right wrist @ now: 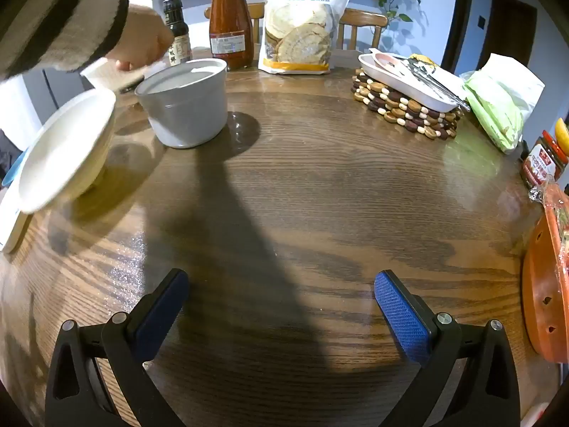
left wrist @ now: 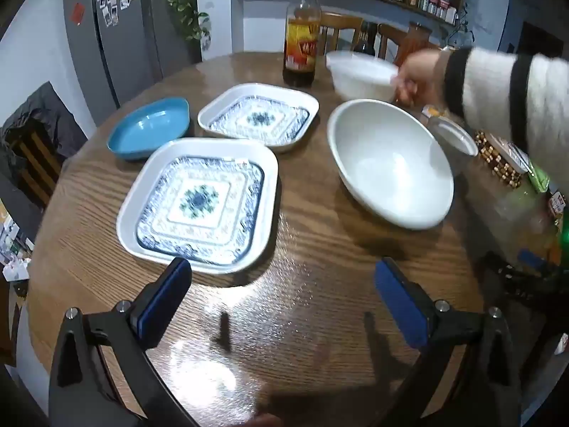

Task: Organize plates and bowls
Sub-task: 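Move both grippers toward the nearer blue-patterned square plate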

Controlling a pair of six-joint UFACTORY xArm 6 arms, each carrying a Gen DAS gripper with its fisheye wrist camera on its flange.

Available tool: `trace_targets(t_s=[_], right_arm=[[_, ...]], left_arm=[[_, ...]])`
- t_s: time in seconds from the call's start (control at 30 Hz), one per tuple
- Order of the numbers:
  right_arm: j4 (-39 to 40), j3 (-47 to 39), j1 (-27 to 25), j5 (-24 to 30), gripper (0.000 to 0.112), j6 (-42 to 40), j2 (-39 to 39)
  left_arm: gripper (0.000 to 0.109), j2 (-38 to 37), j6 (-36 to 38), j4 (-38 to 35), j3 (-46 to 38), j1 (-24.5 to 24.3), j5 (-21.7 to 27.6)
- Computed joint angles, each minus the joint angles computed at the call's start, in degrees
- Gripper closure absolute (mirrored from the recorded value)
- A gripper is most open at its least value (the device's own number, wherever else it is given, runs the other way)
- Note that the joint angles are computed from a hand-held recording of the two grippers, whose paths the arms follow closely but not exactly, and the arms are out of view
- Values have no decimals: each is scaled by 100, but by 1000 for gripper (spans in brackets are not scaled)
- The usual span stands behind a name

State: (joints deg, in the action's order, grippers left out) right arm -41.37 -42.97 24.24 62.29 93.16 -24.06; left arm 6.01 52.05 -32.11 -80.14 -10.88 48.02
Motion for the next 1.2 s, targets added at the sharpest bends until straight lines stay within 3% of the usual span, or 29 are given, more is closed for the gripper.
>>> trace_targets(t_s=[0.1, 0.17, 0.3, 0.47, 0.63, 0.83, 0.97, 1.2], right_arm=[[2, -4, 2, 10, 9, -6, 5], [-7, -8, 5, 16, 9, -1, 9], [-11, -14, 12, 25, 9, 2, 9], [-8, -13, 8, 19, 9, 1, 12], [-6, -16, 8, 19, 9, 0, 15], [59, -36, -29, -2, 9, -40, 35], [327, -57, -34, -635, 9, 98, -244], [-174, -2044, 837, 482, 9, -498, 548]], left_arm=[[6, 78, -118, 262, -75, -71, -135], [6, 241, -608, 670, -351, -220, -112], [6, 161, -748, 529, -332, -288, -477], [6, 265, -1258, 818, -832, -237, -239], [6, -51, -1543, 976, -638, -244, -307], [6, -524, -1319, 835, -105, -142, -406], [6, -639, -1287, 807, -46, -67, -327], [6, -615, -1331, 880, -217, 89, -283]])
